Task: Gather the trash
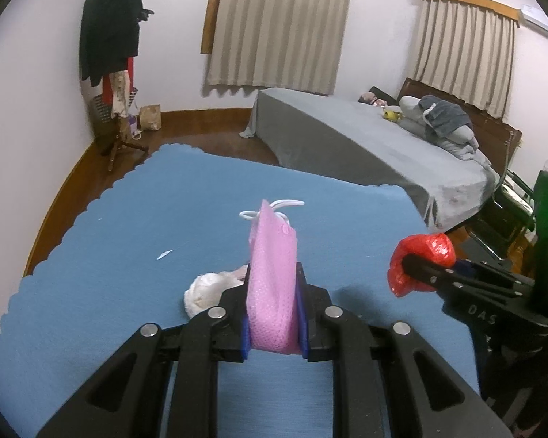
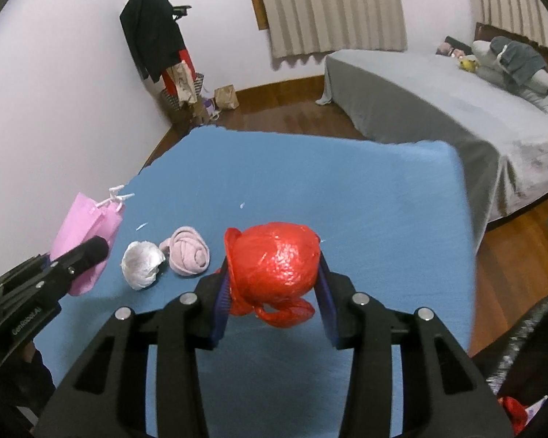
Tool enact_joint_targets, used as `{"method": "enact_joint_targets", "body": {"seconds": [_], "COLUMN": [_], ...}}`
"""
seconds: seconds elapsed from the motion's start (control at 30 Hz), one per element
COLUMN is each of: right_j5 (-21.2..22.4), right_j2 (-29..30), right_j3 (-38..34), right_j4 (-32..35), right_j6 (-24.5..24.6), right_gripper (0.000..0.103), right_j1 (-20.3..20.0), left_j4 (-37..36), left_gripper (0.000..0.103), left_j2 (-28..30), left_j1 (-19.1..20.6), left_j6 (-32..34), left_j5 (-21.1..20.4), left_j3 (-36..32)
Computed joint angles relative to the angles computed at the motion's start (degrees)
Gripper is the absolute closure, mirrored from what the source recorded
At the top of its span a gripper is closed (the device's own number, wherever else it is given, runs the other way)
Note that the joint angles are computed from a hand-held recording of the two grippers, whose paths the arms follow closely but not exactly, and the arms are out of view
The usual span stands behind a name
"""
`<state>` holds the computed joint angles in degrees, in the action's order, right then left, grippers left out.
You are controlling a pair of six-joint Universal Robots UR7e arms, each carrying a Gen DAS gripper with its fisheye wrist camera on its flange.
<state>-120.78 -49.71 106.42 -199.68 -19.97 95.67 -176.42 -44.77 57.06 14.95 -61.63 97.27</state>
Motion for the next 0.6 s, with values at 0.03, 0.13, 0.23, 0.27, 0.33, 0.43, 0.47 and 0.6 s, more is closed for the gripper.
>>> {"method": "enact_joint_targets", "body": {"seconds": [0.03,0.13,0.23,0.27,0.33,0.43,0.47,0.6], "right_j5": [-0.13,-0.7,-1.38,-1.57,-2.11,-2.86,-3.06,-4.01], "right_j2": [-0.44,-2.18,-3.9,-4.28,-5.77,-7.59,-8.22,-10.81], "right_j3": [0.38,2.06,3.88,4.27,5.92,7.48,7.99,10.28], "right_j4": [-0.35,-1.96,-3.71,-4.11,-5.4,-6.83,-7.24,-9.49], "right_j6": [-0.06,-0.53,-0.79,-0.88,-0.89,-0.9,-0.94,-1.17], "right_gripper": [0.063,0.063,0.063,0.063,0.063,0.063,0.063,0.063], "right_j1": [0.09,0.34,0.89,1.01,1.38,1.91,2.03,2.61], "left_j4": [0.01,-0.03,-0.01,-0.05,-0.23,-0.49,-0.58,-0.79], "left_gripper": [0.084,0.084,0.084,0.084,0.084,0.084,0.084,0.084], "left_j2": [-0.04,-0.23,-0.54,-0.62,-0.9,-1.37,-1.43,-2.09], "left_j1": [-0.25,-0.96,-1.76,-2.12,-2.78,-3.91,-4.24,-5.67], "left_j6": [-0.06,-0.12,-0.15,-0.26,-0.21,-0.03,-0.1,-0.35], "left_j5": [-0.12,-0.46,-0.88,-0.99,-1.35,-2.24,-2.44,-3.75], "left_j3": [0.1,0.41,0.8,1.0,1.5,2.24,2.43,3.67]}}
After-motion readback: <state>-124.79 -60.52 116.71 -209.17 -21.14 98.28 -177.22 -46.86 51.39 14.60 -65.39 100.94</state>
